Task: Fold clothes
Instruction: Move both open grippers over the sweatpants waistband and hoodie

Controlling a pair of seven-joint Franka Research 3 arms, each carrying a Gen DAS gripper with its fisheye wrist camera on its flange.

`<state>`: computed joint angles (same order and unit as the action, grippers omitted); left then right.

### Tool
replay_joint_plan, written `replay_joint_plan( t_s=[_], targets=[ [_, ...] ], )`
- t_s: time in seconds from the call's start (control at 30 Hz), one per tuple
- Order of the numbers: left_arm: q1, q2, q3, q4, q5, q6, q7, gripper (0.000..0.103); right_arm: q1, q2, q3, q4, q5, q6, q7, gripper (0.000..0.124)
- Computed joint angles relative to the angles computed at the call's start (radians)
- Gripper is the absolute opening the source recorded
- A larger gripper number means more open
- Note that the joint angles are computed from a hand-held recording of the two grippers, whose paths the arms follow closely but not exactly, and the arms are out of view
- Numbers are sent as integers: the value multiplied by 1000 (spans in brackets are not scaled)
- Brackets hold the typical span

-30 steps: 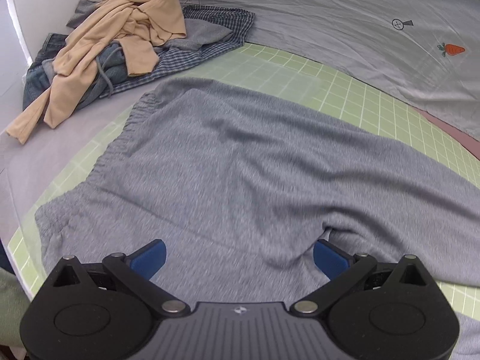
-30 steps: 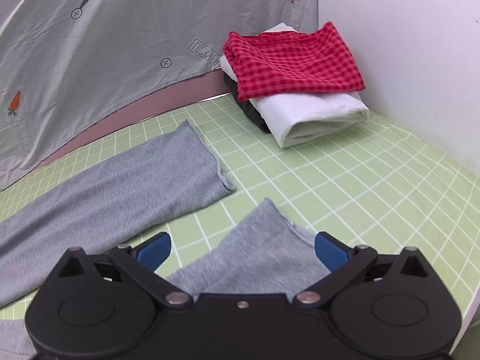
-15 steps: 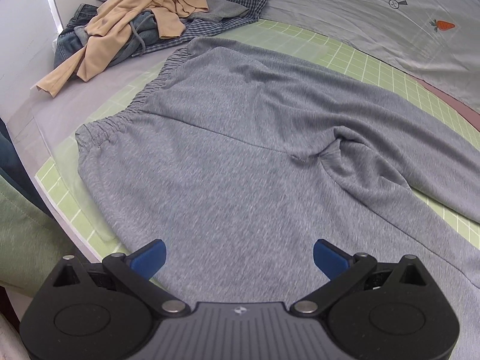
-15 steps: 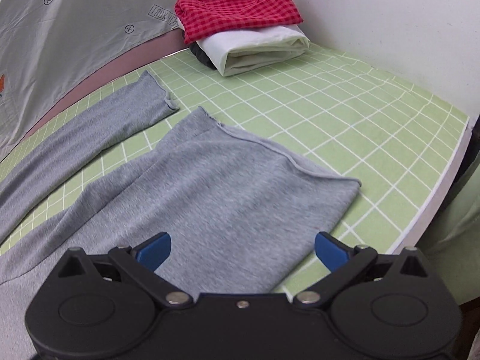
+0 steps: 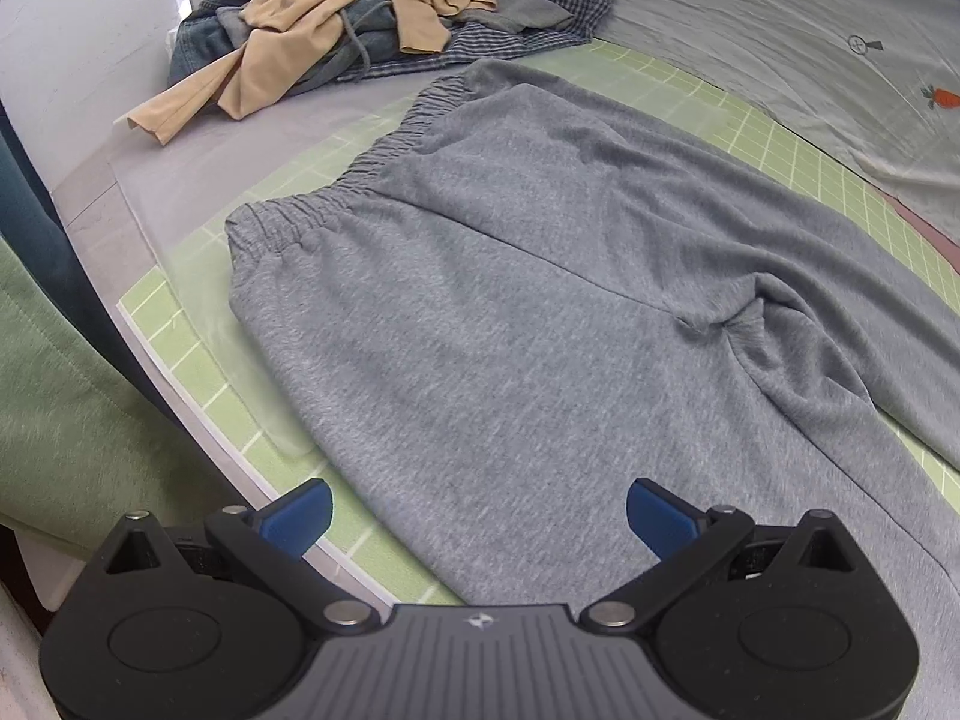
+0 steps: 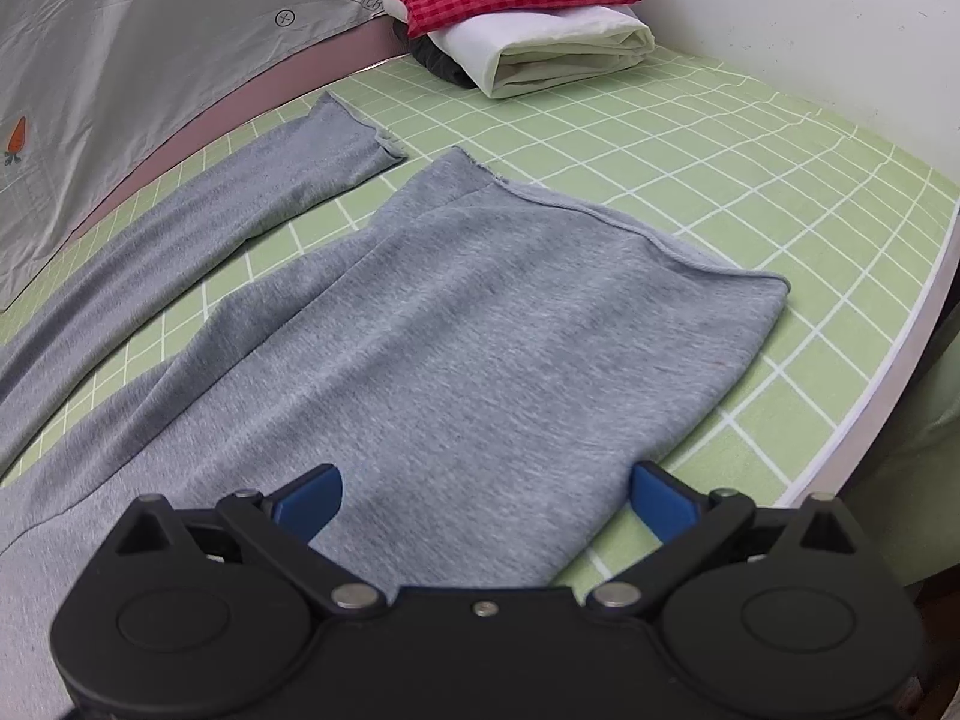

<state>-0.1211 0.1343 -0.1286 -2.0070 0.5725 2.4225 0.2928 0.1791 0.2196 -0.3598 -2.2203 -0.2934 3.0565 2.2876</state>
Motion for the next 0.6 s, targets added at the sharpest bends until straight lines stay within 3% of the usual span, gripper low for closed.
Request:
replay_joint_plan(
  t_s=[0.13, 0.33, 0.47, 0.6],
  targets=[
    [27, -2, 19, -15, -15, 22, -13, 103, 57, 12, -47, 23, -74, -36, 84, 103],
    [72, 15, 44, -11, -38, 39, -2, 101, 43, 22, -29, 59, -149, -94, 178, 103],
    [96, 35, 59, 6, -46, 40, -9, 93, 41, 34, -21, 91, -213, -145, 276, 103],
    [117, 53, 69, 20, -68, 41, -5, 78, 23, 47, 5, 125, -263, -197, 348, 103]
  ],
)
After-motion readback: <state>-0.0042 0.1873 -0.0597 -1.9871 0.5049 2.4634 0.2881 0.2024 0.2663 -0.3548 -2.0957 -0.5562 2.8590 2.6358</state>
